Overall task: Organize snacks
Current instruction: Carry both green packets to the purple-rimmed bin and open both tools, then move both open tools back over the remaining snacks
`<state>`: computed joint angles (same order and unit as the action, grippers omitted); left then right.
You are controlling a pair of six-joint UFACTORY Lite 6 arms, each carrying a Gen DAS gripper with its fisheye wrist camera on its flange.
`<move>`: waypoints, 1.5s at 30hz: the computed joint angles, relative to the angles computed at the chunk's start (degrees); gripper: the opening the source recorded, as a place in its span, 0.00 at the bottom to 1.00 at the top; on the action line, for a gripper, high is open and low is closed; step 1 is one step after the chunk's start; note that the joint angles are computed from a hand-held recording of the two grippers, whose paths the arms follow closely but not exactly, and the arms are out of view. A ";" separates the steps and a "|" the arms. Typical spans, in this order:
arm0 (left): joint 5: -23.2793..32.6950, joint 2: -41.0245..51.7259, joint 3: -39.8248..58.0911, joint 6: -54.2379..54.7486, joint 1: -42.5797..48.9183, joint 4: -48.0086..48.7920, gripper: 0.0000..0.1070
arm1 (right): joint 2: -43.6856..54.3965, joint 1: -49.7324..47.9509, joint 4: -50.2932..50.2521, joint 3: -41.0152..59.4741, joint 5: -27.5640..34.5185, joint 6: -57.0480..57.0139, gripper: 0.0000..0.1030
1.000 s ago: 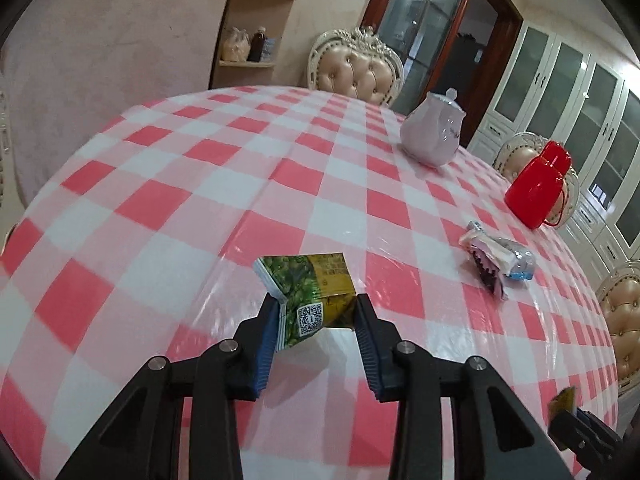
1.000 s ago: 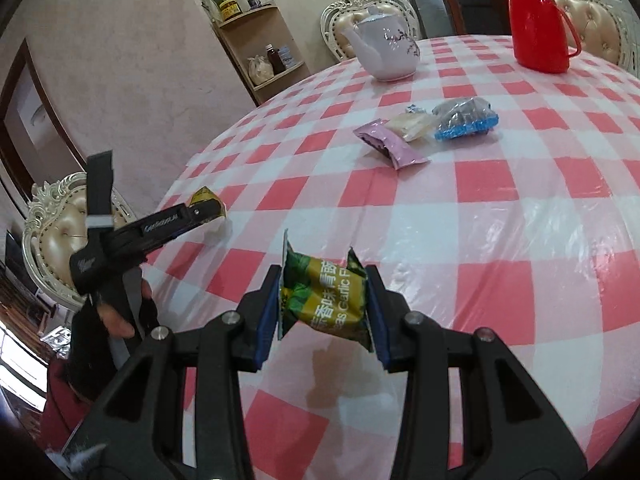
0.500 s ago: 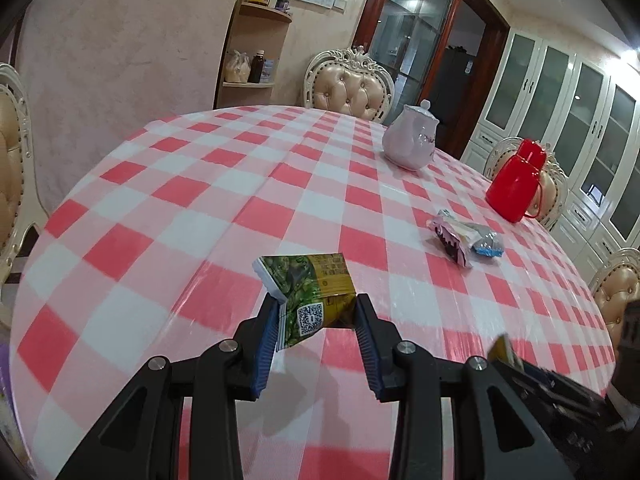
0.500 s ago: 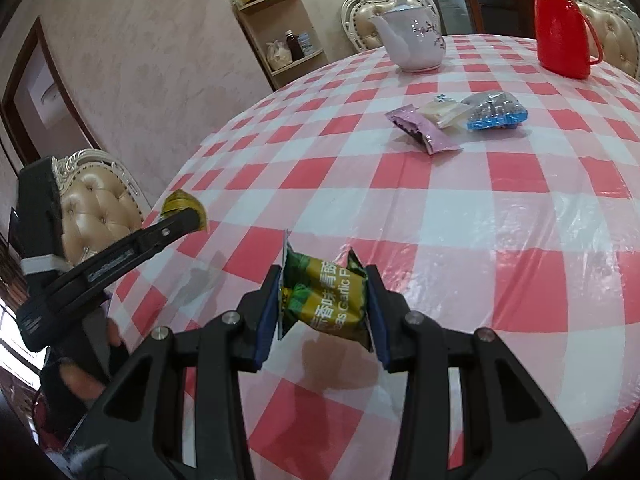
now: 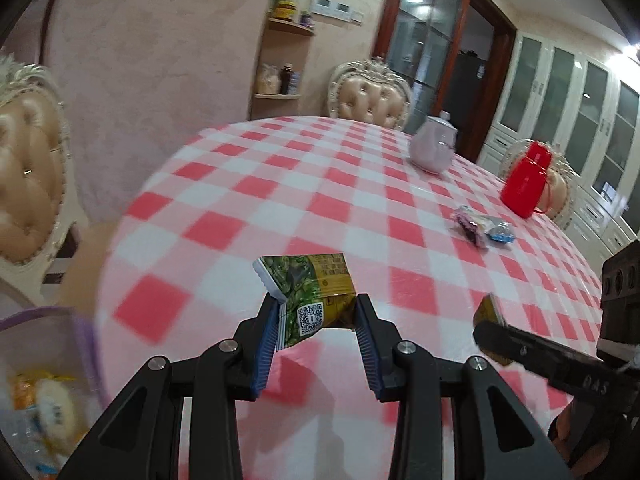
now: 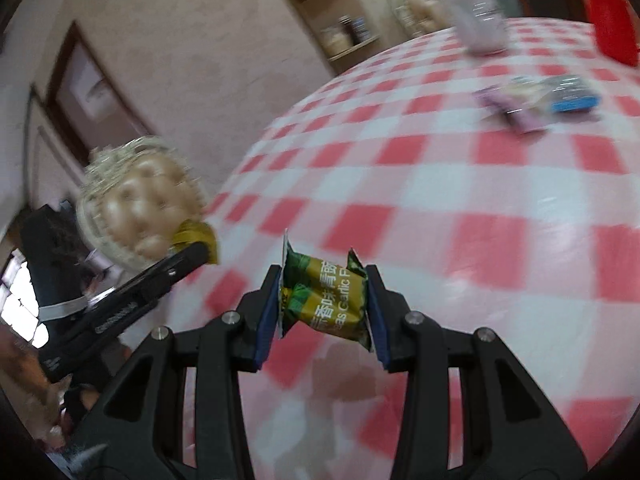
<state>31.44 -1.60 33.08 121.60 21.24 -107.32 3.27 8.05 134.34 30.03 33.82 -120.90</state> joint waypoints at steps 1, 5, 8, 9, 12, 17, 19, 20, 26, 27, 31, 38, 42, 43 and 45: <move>1.08 -0.34 -0.18 -1.01 3.27 2.59 0.36 | 0.23 2.73 0.87 0.49 -0.49 -0.38 0.43; 4.88 -0.53 0.41 -5.02 14.83 12.09 0.36 | 1.88 13.93 4.24 3.40 -2.08 -1.65 0.43; 6.76 0.22 1.95 -5.49 23.39 16.97 0.36 | 4.47 22.97 6.21 6.92 -3.59 -2.73 0.43; 7.05 1.00 3.09 -5.49 26.47 18.47 0.36 | 5.75 26.91 7.59 8.85 -4.96 -4.17 0.43; 6.99 3.67 6.25 -6.12 32.18 21.44 0.36 | 9.98 34.88 9.95 13.85 -6.86 -7.28 0.43; 1.13 7.53 11.69 -8.54 37.75 24.84 0.38 | 20.57 42.54 -1.00 26.25 -8.82 2.37 0.47; -4.26 8.07 12.72 -8.51 37.85 22.61 0.44 | 25.08 44.64 -9.77 31.32 -8.60 10.23 0.57; -5.13 8.15 12.93 -7.71 38.17 20.65 0.49 | 25.68 45.14 -11.24 32.07 -8.95 11.55 0.63; -3.85 2.07 7.60 -5.77 32.98 15.42 0.77 | 18.92 38.18 -1.34 23.43 -7.83 2.91 0.70; -4.49 0.38 6.21 -6.18 29.83 14.62 0.77 | 16.96 35.72 -0.30 20.98 -7.22 2.01 0.70; -8.65 -6.38 1.03 -7.61 11.55 8.42 0.78 | 9.02 23.81 1.90 11.43 -5.73 -1.84 0.71; -16.78 10.43 15.95 -5.36 -26.74 -10.56 0.81 | -3.96 -4.58 6.64 -2.37 -6.98 -15.93 0.72; -17.42 29.57 36.39 -29.34 -38.90 3.73 0.81 | -2.82 -23.98 -4.01 0.89 -9.23 -8.78 0.72; -18.08 34.38 42.16 -34.95 -41.07 6.30 0.81 | -2.14 -29.24 -10.00 1.89 -7.31 -3.84 0.72; -20.45 41.07 50.86 -43.26 -43.96 10.60 0.81 | 0.22 -36.86 -16.40 4.68 -4.89 2.44 0.72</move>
<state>10.99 39.46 83.94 78.34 -22.72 -96.71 3.49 -28.81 117.94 34.72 28.93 -118.46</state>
